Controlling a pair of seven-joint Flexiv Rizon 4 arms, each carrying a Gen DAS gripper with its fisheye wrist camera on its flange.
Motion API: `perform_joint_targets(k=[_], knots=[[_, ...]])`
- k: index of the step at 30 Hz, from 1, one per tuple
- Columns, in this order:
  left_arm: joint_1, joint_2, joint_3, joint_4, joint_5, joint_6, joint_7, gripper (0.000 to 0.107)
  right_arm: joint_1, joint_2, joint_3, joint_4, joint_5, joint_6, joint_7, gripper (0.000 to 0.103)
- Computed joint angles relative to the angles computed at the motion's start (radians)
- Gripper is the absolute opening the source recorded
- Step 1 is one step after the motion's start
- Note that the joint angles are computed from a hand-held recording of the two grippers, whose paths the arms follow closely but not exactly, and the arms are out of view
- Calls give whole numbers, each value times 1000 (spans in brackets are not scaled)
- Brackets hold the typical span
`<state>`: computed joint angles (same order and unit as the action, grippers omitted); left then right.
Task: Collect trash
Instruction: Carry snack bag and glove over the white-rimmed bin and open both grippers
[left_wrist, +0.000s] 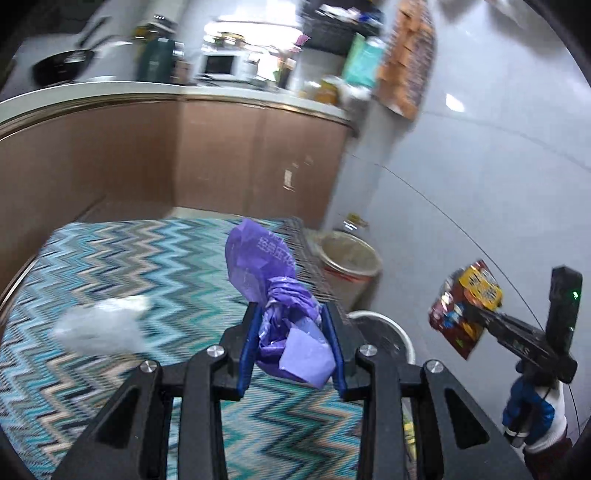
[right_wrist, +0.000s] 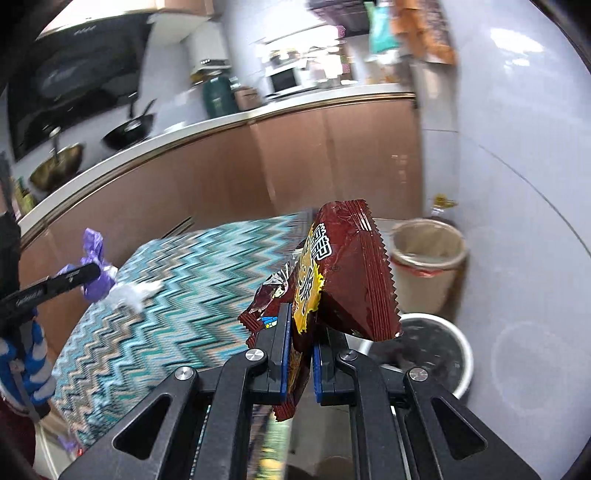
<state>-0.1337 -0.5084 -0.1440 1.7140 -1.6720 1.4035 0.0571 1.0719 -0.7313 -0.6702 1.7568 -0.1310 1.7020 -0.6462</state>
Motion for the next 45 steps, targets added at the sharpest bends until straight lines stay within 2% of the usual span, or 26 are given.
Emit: perform_joint_targets(k=[5,9,14,18,23,27,32,34,37,45], knots=[[-13,-82,-34,-56,322,-49,-215,31,23,-20,-72,46,43,-8,36,10],[-39,-175,-21,-155,557,-115,-384,31,-3,-37,-72,51,40,-28,54,10],[-84,-323,29,-349,799,-220,-591,32,-123,-56,25,-3,-12,-72,74,10],[-126,-467,89,-570,959,-348,-766,32,-240,-80,130,-65,-62,-113,101,12],[-143,-628,119,-834,1077,-500,-941,35,-368,-116,248,-138,-122,-168,129,13],[-137,-732,114,-1021,1140,-611,-1035,37,-481,-154,363,-205,-158,-206,137,14],[-120,-847,76,-1234,1190,-743,-1111,42,-511,-175,387,-217,-187,-216,181,23],[-116,-859,58,-1257,1214,-756,-1124,43,-504,-172,377,-201,-196,-208,200,24],[-103,-837,14,-1218,1246,-743,-1117,44,-491,-165,359,-180,-206,-199,223,28],[-56,-708,-63,-999,1269,-625,-1080,45,-421,-123,278,-114,-229,-178,284,31]])
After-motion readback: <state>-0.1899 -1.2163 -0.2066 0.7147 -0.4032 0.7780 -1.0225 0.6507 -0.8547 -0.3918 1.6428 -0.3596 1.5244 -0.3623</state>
